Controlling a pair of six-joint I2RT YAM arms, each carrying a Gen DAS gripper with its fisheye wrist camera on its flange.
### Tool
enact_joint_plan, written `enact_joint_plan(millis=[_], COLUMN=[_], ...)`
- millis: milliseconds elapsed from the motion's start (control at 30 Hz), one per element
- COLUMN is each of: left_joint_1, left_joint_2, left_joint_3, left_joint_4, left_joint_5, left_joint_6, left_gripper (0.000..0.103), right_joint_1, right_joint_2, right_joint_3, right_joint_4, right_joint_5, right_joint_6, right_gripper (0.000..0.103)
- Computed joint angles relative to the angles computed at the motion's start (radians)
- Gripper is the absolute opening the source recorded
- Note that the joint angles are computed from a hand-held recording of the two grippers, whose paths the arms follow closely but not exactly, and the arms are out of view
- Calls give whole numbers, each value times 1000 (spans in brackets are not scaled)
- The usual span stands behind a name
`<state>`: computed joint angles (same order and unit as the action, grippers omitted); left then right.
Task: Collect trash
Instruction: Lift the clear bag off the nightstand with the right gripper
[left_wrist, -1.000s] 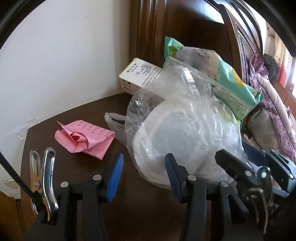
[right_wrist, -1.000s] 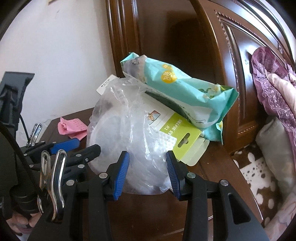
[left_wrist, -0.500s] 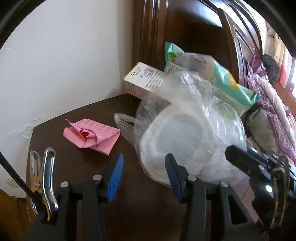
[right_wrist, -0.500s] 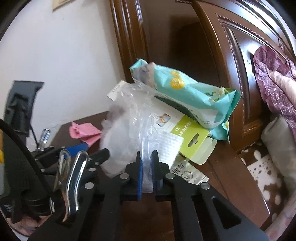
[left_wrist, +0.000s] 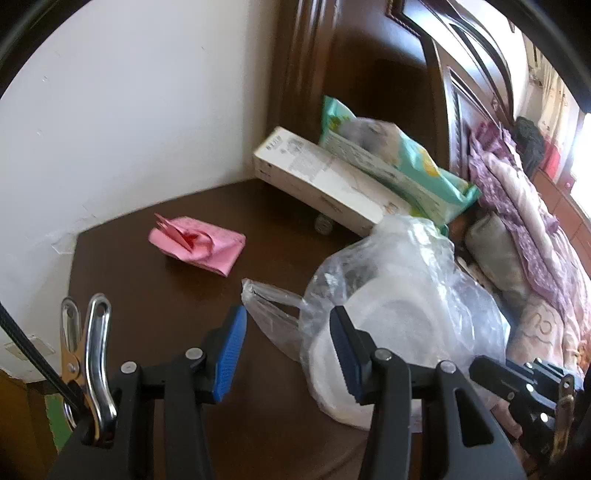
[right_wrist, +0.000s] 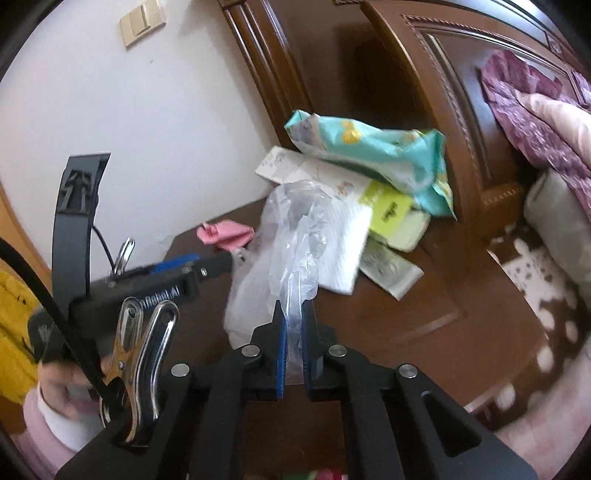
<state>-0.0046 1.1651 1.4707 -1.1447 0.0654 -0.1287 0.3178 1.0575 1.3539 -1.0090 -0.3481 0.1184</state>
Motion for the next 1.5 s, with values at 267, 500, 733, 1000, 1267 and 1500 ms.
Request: enact_joint_plan(millis=[267,500,733,1000,1267,1500], left_joint_1=[27,-70,-143,-211,-297,-405], left_joint_2=[6,9,7,-18,-77,-157], left_joint_3=[-3,-17,-78,-122,-112,-132], left_joint_4=[-37,1,39,61,36,0], left_joint_5=[174,157,157,178,94,16], left_joint_6=[-43,-79,-118,-133,-149,-207], left_gripper=[59,63,65,51,32,31], right_joint_1=[-148,-210,-200,-195,-152,-153], right_joint_2=[-7,-10,68,58,-12,-82], right_joint_3=[-12,-30,-56,-104,-138,-133], right_joint_4=[-94,-18,33,74,102,64], right_joint_5=[-13,-42,-21,-74,-52,-78], right_joint_6=[-112,-80,-49,-54,-50,-48], right_gripper=[8,36,37,27,10,8])
